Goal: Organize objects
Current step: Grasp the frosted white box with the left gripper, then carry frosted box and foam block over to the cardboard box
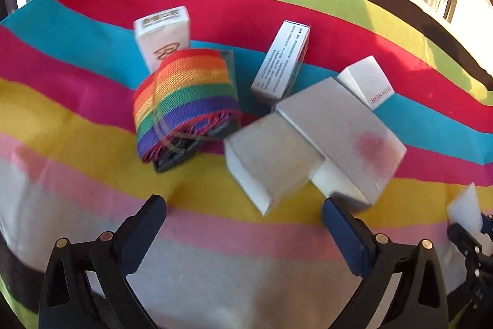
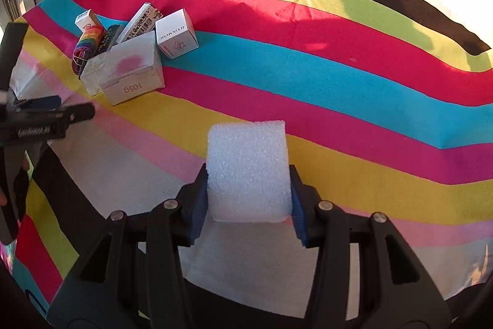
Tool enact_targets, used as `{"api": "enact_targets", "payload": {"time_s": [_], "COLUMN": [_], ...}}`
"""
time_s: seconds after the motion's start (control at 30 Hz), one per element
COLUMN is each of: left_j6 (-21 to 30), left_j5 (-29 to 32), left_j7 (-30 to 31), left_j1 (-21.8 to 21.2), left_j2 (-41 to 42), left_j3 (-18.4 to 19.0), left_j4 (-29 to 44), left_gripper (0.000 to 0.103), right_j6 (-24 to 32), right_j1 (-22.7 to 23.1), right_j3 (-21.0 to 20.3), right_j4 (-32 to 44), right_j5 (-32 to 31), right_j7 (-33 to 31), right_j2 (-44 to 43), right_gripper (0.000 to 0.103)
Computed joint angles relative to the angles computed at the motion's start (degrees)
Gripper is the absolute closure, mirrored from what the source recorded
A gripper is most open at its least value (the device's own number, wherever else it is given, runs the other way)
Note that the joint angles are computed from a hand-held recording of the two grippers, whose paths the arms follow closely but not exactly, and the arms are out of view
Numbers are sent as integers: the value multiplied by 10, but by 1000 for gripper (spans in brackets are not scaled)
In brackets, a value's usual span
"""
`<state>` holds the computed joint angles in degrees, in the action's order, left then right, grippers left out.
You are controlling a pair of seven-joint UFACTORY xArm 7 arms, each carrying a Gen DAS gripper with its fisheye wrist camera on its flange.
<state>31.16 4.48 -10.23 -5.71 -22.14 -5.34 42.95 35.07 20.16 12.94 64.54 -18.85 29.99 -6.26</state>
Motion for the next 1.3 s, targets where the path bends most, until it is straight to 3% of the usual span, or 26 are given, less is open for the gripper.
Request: {"api": "enact_targets", "payload": {"time_s": [0.07,0.13,0.2,0.33,0.43,0.53,0.63,0.73,0.8,0.97,1.17,1.3], "left_j6": [-4,-13,-33,-12,22,55,42,37,27,30,26,22], "left_j5": [0,-17,-29,-96,-118,-118,-118,-125,-114,-91,-78,-69], "left_j7": [9,39,58,85,108,130,136,148,135,113,95,83], "left_j1": [-4,-18,-28,-61,-74,-69,-67,-68,-60,-50,-41,-34], "left_j2": [34,43,20,-88,-195,-249,-238,-235,-225,-240,-253,-249], "left_j3": [1,10,13,36,49,56,47,54,27,11,12,6], "left_j4": [28,36,15,-59,-122,-154,-156,-160,-161,-170,-177,-176], "left_gripper": [1,10,46,46,46,45,44,31,26,27,44,45], "right_j6": [0,0,-1,-2,-1,-1,-1,-1,-2,-4,-7,-8], "right_j1": [0,0,0,-1,-2,-2,-3,-3,-3,-3,-3,-4], "right_j3": [-1,0,-1,-1,-1,-1,-1,-1,0,1,1,1], "right_j4": [-1,-2,-3,-5,-4,-4,-3,-4,-6,-9,-12,-14], "right_j5": [1,0,3,7,8,9,9,9,8,6,7,4], "right_j7": [-1,0,-2,-4,-6,-7,-8,-8,-6,-3,-3,-2], "right_j2": [-1,-2,-4,-5,-5,-5,-5,-6,-7,-8,-9,-9], "right_gripper": [52,52,52,52,52,52,52,52,52,52,52,52]}}
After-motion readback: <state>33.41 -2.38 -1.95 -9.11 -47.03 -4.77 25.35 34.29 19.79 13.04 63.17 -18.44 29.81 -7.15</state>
